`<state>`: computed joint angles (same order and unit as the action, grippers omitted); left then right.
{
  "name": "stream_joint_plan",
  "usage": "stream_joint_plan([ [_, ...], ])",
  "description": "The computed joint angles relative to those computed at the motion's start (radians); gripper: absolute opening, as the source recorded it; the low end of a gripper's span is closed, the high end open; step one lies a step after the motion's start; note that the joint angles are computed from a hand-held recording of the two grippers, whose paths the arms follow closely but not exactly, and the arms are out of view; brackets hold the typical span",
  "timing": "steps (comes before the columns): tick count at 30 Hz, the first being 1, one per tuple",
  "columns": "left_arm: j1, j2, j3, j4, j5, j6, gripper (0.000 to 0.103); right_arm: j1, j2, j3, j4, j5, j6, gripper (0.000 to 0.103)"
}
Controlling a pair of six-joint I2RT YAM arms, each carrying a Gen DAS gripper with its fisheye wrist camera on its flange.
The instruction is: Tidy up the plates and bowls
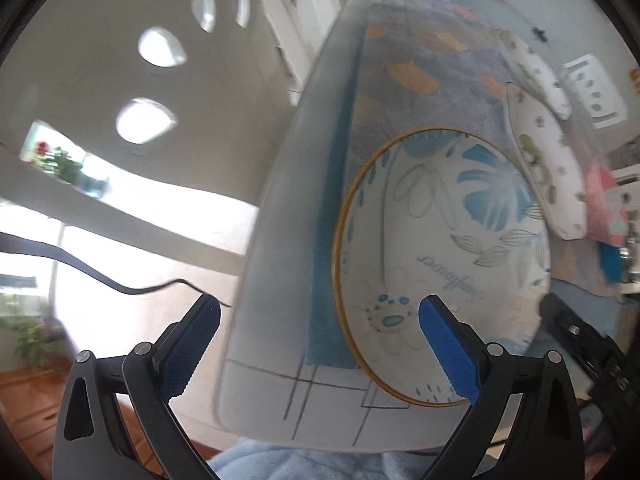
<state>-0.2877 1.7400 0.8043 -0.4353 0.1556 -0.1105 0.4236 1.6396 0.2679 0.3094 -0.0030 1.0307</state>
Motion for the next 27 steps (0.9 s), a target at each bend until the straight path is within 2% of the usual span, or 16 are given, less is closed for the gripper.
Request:
stream_joint_plan([
  [2,0.062,0.031,0.002,0.018,0.128,0.021,0.099,0.015,0.044,0.001,0.065,-0.006,0.042,0.076],
  [4,0.103,0.07,0.019,0.025,0.208,0.025,0.099,0.026,0.071,-0.008,0.118,-0.005,0.074,0.067],
  [9,0.131,0.111,0.031,0.062,0.232,0.036,0.098,0.027,0.16,-0.067,0.326,-0.006,0.177,0.054],
  [10,0.141,0.116,0.028,0.067,0.245,0.034,0.098,0.027,0.19,-0.087,0.398,0.0,0.207,0.051],
  [11,0.151,0.132,0.035,0.067,0.259,0.037,0.095,0.032,0.205,-0.095,0.431,0.008,0.224,0.046],
  [13,0.179,0.172,0.057,0.044,0.29,0.056,0.082,0.037,0.241,-0.109,0.5,0.021,0.254,0.041],
  [14,0.184,0.176,0.059,0.051,0.296,0.055,0.073,0.038,0.248,-0.113,0.514,0.026,0.261,0.038],
  [15,0.181,0.168,0.062,0.051,0.284,0.058,0.054,0.04,0.256,-0.12,0.534,0.034,0.269,0.037],
  [16,0.177,0.165,0.067,0.04,0.271,0.067,0.042,0.045,0.267,-0.128,0.561,0.043,0.277,0.034],
  [18,0.177,0.173,0.083,0.02,0.29,0.096,0.03,0.053,0.298,-0.143,0.631,0.052,0.287,0.028],
  [19,0.175,0.178,0.085,0.016,0.308,0.105,0.028,0.057,0.327,-0.152,0.69,0.052,0.292,0.026],
  [23,0.161,0.177,0.076,0.013,0.373,0.166,0.026,0.06,0.411,-0.147,0.783,0.06,0.284,0.023],
  [25,0.133,0.156,0.059,0.035,0.345,0.177,0.026,0.039,0.494,-0.145,0.886,0.035,0.265,0.023],
  [27,0.125,0.157,0.054,0.051,0.333,0.18,0.026,0.041,0.491,-0.139,0.875,0.043,0.244,0.023],
])
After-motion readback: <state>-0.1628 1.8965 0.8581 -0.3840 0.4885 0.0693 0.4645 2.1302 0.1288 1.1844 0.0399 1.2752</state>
